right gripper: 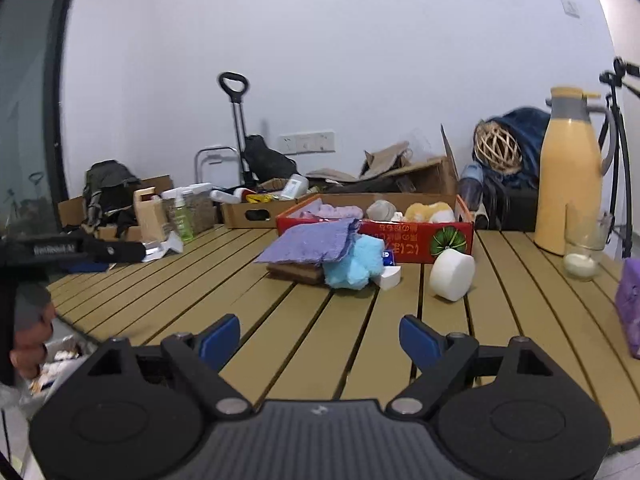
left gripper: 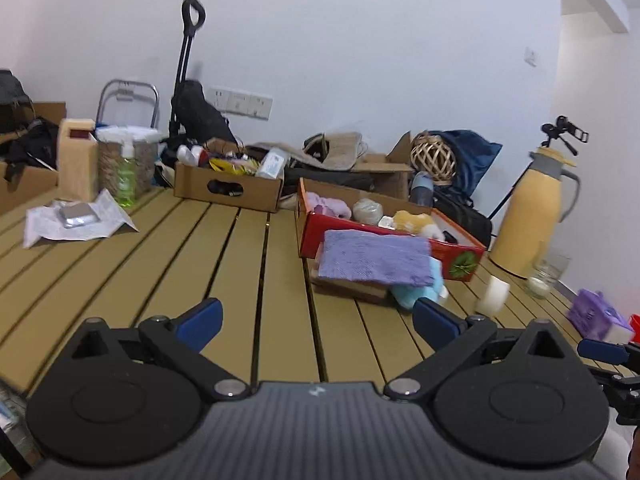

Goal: Organize soft objects
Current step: 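Move both tools back over the pile on the table, then close both grippers on the lilac knit pouch, then carry the lilac pouch into the box and open both grippers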

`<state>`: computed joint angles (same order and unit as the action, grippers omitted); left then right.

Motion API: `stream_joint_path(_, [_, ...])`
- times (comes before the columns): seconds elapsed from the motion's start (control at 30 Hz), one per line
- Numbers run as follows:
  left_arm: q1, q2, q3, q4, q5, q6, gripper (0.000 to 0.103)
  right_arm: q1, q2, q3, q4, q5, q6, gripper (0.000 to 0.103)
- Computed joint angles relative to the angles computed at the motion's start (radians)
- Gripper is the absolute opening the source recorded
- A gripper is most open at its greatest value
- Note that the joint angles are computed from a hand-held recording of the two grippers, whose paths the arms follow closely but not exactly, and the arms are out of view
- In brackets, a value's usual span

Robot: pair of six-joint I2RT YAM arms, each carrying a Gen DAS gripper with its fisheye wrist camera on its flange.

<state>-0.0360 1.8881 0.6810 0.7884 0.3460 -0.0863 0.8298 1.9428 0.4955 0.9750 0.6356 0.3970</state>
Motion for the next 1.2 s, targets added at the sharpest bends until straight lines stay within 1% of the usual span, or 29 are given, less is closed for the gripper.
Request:
stream_joint_path(0.07, [-0.033,0.083,0.127,-0.057,-0.031,0.003,0.103,-0.08,0.048,0.085,-0.021,-0.072,-0.021,0.086])
stream_joint_path(0.13, [-0.064,0.17,0.259,-0.112,-0.063,0.013,0.102,-0.151,0.123,0.179,-0.003,-0.145,-0.06,0.086])
stream_joint_path(0.2, [-0.089,0.254,0.398,-0.185,-0.079,0.011,0.094,-0.216,0.202,0.284,0.003,-0.229,-0.093,0.084])
stream_joint_path(0.23, [-0.095,0.298,0.466,-0.215,-0.069,0.004,0.092,-0.244,0.229,0.345,-0.033,-0.261,-0.091,0.083])
stream_joint_path(0.27, [-0.098,0.344,0.541,-0.256,-0.053,-0.006,0.089,-0.266,0.258,0.401,-0.061,-0.285,-0.088,0.08])
stream_joint_path(0.3, [-0.102,0.384,0.609,-0.298,-0.045,-0.018,0.084,-0.294,0.294,0.465,-0.081,-0.318,-0.08,0.079])
stream_joint_path(0.37, [-0.106,0.462,0.728,-0.368,-0.034,-0.048,0.081,-0.338,0.353,0.595,-0.157,-0.359,-0.048,0.077])
stream_joint_path(0.4, [-0.106,0.493,0.771,-0.397,-0.031,-0.063,0.078,-0.355,0.384,0.65,-0.184,-0.374,-0.032,0.077])
stream_joint_path(0.43, [-0.103,0.516,0.799,-0.414,-0.022,-0.071,0.074,-0.375,0.425,0.719,-0.215,-0.395,-0.02,0.077])
stream_joint_path(0.47, [-0.1,0.532,0.818,-0.422,-0.006,-0.077,0.066,-0.386,0.454,0.768,-0.239,-0.405,-0.011,0.075])
stream_joint_path(0.5, [-0.097,0.545,0.842,-0.444,0.02,-0.084,0.061,-0.397,0.486,0.81,-0.244,-0.418,0.001,0.071])
stream_joint_path(0.53, [-0.091,0.554,0.859,-0.459,0.057,-0.095,0.058,-0.404,0.51,0.84,-0.25,-0.43,0.011,0.067])
stream_joint_path(0.57, [-0.086,0.561,0.87,-0.462,0.095,-0.104,0.048,-0.41,0.533,0.87,-0.27,-0.443,0.027,0.058])
stream_joint_path(0.6, [-0.084,0.568,0.878,-0.462,0.122,-0.102,0.04,-0.411,0.544,0.886,-0.286,-0.439,0.041,0.048])
stream_joint_path(0.63, [-0.086,0.57,0.881,-0.461,0.126,-0.093,0.035,-0.407,0.554,0.898,-0.291,-0.424,0.04,0.042])
stream_joint_path(0.67, [-0.091,0.568,0.873,-0.454,0.107,-0.08,0.02,-0.403,0.561,0.904,-0.284,-0.411,0.024,0.03])
stream_joint_path(0.7, [-0.095,0.562,0.86,-0.441,0.09,-0.064,0.012,-0.397,0.564,0.902,-0.27,-0.392,0.008,0.021])
stream_joint_path(0.73, [-0.094,0.555,0.843,-0.421,0.089,-0.06,0.012,-0.393,0.564,0.891,-0.251,-0.371,-0.008,0.019])
stream_joint_path(0.8, [-0.088,0.541,0.806,-0.373,0.102,-0.069,0.009,-0.398,0.56,0.873,-0.225,-0.386,-0.001,0.009])
stream_joint_path(0.83, [-0.087,0.533,0.788,-0.354,0.106,-0.066,0.009,-0.399,0.553,0.855,-0.205,-0.391,0.005,0.006])
stream_joint_path(0.9, [-0.089,0.518,0.762,-0.331,0.11,-0.051,0.008,-0.396,0.542,0.838,-0.191,-0.393,-0.011,0.004])
stream_joint_path(1.0, [-0.103,0.457,0.681,-0.303,0.073,-0.026,0.007,-0.375,0.519,0.812,-0.195,-0.367,-0.052,0.003])
stream_joint_path(1.07, [-0.106,0.383,0.565,-0.226,0.092,-0.02,0.007,-0.342,0.473,0.773,-0.231,-0.306,-0.094,0.003])
stream_joint_path(1.13, [-0.107,0.301,0.442,-0.171,0.12,-0.026,0.007,-0.312,0.405,0.685,-0.207,-0.267,-0.128,0.003])
stream_joint_path(1.2, [-0.115,0.228,0.328,-0.132,0.132,-0.013,0.007,-0.273,0.317,0.579,-0.22,-0.227,-0.124,0.003])
